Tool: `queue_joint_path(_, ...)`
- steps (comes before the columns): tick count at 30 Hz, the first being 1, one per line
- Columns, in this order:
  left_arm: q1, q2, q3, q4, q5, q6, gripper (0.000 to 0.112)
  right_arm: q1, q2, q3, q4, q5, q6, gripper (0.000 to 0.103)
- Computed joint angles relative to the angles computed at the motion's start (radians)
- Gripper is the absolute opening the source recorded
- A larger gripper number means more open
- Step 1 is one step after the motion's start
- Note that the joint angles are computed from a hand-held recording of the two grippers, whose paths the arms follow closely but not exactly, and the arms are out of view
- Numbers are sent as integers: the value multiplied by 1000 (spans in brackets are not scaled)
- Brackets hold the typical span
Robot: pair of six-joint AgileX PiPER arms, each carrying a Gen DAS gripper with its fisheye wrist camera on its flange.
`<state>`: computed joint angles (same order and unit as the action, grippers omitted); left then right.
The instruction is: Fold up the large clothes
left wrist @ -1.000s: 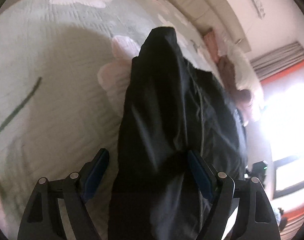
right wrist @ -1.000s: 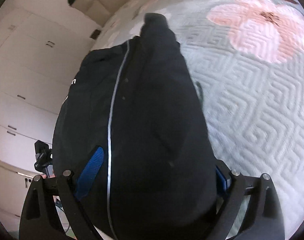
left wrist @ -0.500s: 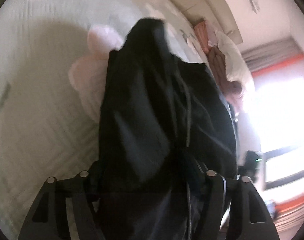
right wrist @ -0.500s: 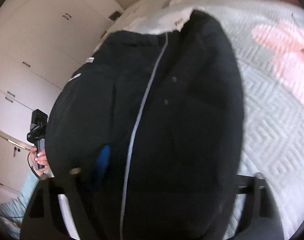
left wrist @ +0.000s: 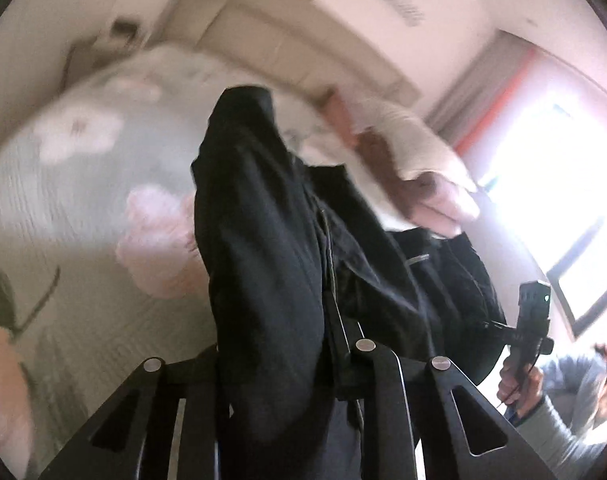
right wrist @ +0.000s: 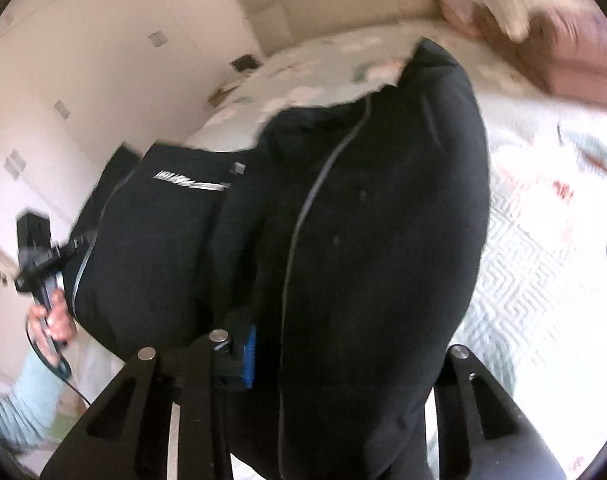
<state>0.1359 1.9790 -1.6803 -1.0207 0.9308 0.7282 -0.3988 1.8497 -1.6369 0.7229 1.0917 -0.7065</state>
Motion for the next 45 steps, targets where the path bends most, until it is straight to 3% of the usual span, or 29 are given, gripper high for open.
queue_joint_path(3,19,-148,109,-22,46,49,24,-16,-202,166,2,5,-24,39)
queue_joint_path(8,143,-340,334,-64,180,128,24,-88,-382,320,16,102,-12,39)
queue_joint_path(10,153,-377,411,-46,168,145,24,-99,-411,379,-3,102,-32,39)
queue_joint_path(12,168,-362,468,-34,163,147,24,-70,-411,446,-46,73,8,40)
queue_joint_path(13,170,-338,504,-30,137,155,24,-45,-401,484,-86,15,28,44)
queue_joint_path(15,165,-272,540,47,27,130,37,-32,-381,557,-143,-92,85,57)
queue_joint_path(16,179,-207,539,71,12,96,43,-72,-340,570,-116,-91,85,67)
queue_joint_path(17,209,-132,532,56,36,63,53,-140,-294,575,-49,-51,74,68)
queue_joint_path(19,305,-53,533,-52,154,65,55,-248,-255,580,27,24,72,68)
queue_joint_path(21,349,-88,554,-49,155,54,55,-315,-271,582,20,77,97,68)
queue_joint_path(23,366,-184,568,13,102,29,55,-349,-353,582,-34,94,129,75)
queue_joint_path(25,343,-296,552,126,59,-19,55,-313,-459,582,-134,49,182,75)
queue_joint_path(27,307,-387,536,192,54,-28,55,-187,-645,619,-275,-48,238,75)
queue_joint_path(29,226,-473,530,240,50,-40,56,-6,-767,636,-381,-107,330,75)
queue_joint_path(31,128,-529,542,302,4,-89,61,191,-801,645,-491,-143,501,76)
queue_joint_path(34,-56,-543,591,474,-86,-253,64,408,-715,677,-627,-180,771,76)
queue_joint_path(37,-136,-409,604,575,-100,-405,63,482,-576,754,-717,-241,889,79)
queue_joint_path(38,-131,-381,635,545,-137,-390,64,501,-582,788,-738,-296,906,80)
queue_joint_path(40,-134,-397,667,529,-188,-338,65,506,-583,786,-740,-299,912,80)
queue_joint_path(45,-164,-450,584,658,-125,-438,65,457,-602,685,-631,-237,753,80)
